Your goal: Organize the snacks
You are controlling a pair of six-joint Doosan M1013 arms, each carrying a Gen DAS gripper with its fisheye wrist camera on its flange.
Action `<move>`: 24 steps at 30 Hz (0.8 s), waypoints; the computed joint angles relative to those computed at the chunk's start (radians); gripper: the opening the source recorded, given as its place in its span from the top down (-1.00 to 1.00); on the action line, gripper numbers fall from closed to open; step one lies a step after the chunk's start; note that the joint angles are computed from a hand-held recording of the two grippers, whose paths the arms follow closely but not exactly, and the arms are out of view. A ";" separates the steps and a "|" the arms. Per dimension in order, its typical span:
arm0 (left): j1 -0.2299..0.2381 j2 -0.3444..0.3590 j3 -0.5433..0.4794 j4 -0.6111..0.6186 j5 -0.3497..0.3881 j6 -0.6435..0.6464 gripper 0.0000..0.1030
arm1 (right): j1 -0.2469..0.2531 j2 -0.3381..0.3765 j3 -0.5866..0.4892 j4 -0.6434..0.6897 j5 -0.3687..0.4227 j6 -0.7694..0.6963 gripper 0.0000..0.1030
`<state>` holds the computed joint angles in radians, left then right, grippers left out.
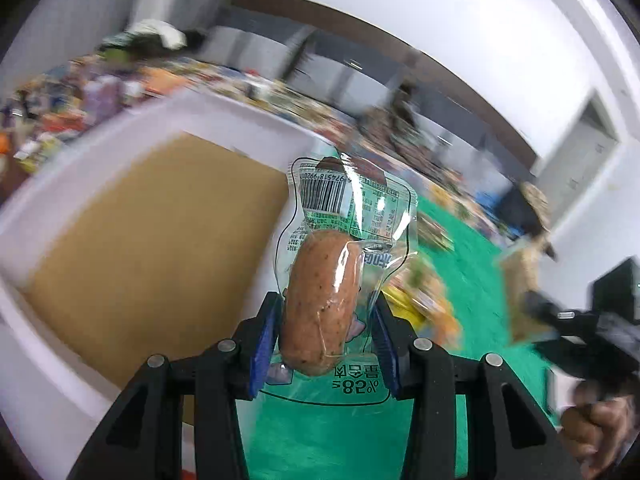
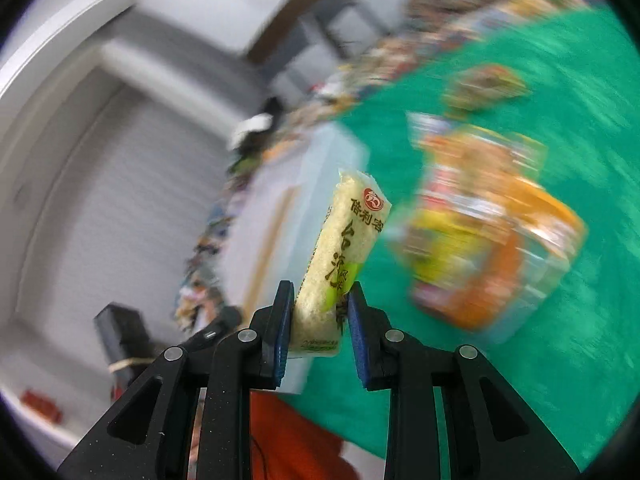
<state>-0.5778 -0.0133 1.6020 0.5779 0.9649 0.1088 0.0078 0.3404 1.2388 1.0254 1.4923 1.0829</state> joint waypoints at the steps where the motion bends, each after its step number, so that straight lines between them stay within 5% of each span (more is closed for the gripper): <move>1: 0.017 -0.010 0.000 0.008 0.059 0.010 0.15 | 0.036 0.006 -0.027 0.021 0.012 -0.009 0.46; 4: 0.069 -0.035 0.020 0.000 0.167 0.015 -0.01 | 0.125 0.024 -0.080 0.045 0.013 -0.019 0.45; 7: 0.130 -0.035 0.045 -0.075 0.259 0.035 -0.57 | 0.206 0.045 -0.110 0.015 -0.009 -0.007 0.36; 10: 0.151 -0.046 0.082 -0.130 0.264 0.023 -0.66 | 0.253 0.064 -0.133 -0.087 -0.023 0.036 -0.43; 11: 0.145 -0.047 0.089 -0.132 0.265 0.016 -0.67 | 0.255 0.064 -0.124 -0.113 -0.047 0.035 -0.43; 17: 0.051 -0.012 0.051 -0.066 0.209 -0.049 -0.71 | 0.168 -0.007 0.017 -0.266 -0.225 -0.096 -0.43; 24: -0.044 0.108 -0.093 -0.085 0.020 0.116 -0.96 | 0.047 -0.049 0.188 -0.647 -0.570 -0.099 -0.43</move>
<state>-0.6216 0.0950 1.5090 0.4931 0.9850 0.2253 0.0552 0.2913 1.4264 0.3780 0.9226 0.9835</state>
